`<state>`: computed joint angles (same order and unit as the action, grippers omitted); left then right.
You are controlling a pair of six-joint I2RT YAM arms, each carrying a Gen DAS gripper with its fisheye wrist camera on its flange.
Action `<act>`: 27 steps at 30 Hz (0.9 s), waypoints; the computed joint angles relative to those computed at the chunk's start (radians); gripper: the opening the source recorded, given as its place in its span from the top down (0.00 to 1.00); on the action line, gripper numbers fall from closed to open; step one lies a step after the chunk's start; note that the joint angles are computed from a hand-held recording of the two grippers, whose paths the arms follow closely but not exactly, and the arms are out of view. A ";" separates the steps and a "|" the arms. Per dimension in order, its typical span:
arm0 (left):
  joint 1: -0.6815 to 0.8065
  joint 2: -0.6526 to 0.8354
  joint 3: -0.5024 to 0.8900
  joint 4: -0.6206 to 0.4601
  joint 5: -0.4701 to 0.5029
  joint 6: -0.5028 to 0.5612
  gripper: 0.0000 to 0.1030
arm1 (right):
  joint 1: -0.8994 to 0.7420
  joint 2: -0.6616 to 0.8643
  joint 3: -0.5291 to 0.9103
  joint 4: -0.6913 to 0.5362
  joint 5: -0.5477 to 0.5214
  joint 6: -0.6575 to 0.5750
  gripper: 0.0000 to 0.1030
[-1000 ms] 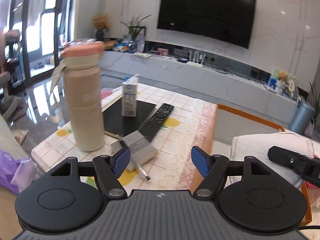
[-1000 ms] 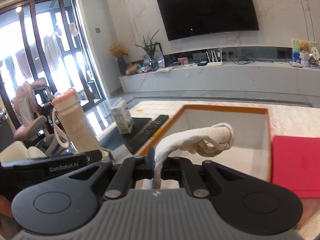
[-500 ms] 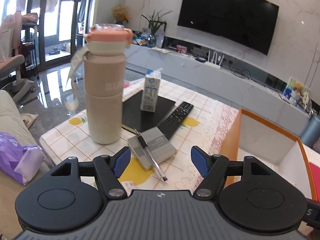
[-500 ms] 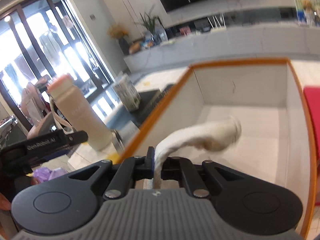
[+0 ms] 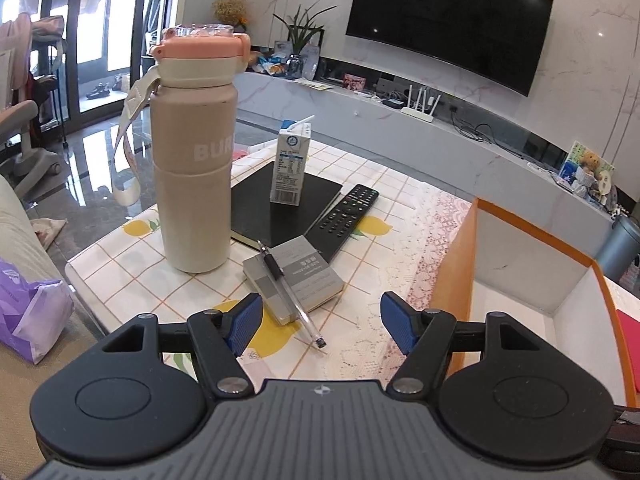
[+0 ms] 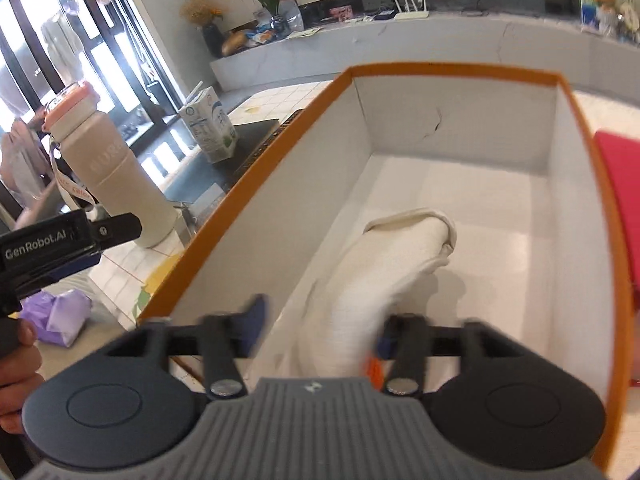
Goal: Organize soft objects
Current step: 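Lower the cream mitt into the white box and open the right tool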
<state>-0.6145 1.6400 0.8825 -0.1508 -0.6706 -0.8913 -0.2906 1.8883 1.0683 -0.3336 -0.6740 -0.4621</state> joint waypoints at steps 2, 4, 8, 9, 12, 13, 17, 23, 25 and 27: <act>-0.010 -0.008 0.002 -0.002 -0.006 0.017 0.23 | 0.001 -0.025 -0.009 -0.016 0.020 -0.002 0.36; -0.023 -0.019 0.004 -0.008 -0.026 0.029 0.23 | -0.002 -0.043 -0.010 -0.023 0.057 -0.006 0.26; -0.047 -0.052 0.004 -0.022 -0.057 0.037 0.23 | -0.011 -0.070 -0.020 -0.028 0.108 -0.003 0.23; -0.052 -0.061 0.003 -0.028 -0.064 0.035 0.23 | -0.020 -0.073 -0.019 -0.034 0.103 -0.005 0.23; -0.063 -0.078 0.002 -0.035 -0.080 0.028 0.23 | -0.051 -0.116 -0.031 -0.044 0.102 -0.014 0.23; -0.064 -0.081 0.000 -0.034 -0.081 0.029 0.23 | -0.070 -0.133 -0.034 -0.053 0.080 -0.030 0.23; -0.062 -0.076 0.001 -0.030 -0.076 0.035 0.23 | -0.116 -0.208 -0.063 -0.018 0.037 -0.075 0.40; -0.039 -0.045 0.006 -0.018 -0.044 0.043 0.23 | -0.033 -0.170 -0.056 0.083 0.294 -0.179 0.99; -0.029 -0.035 0.006 -0.016 -0.032 0.045 0.23 | 0.006 -0.140 -0.049 0.111 0.379 -0.243 1.00; -0.023 -0.021 0.007 -0.012 -0.026 0.050 0.23 | 0.027 -0.096 -0.002 0.079 0.421 -0.324 1.00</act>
<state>-0.6377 1.6190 0.8900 -0.1624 -0.6965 -0.8410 -0.2641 1.7918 1.0667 -0.2541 -0.2527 -0.7860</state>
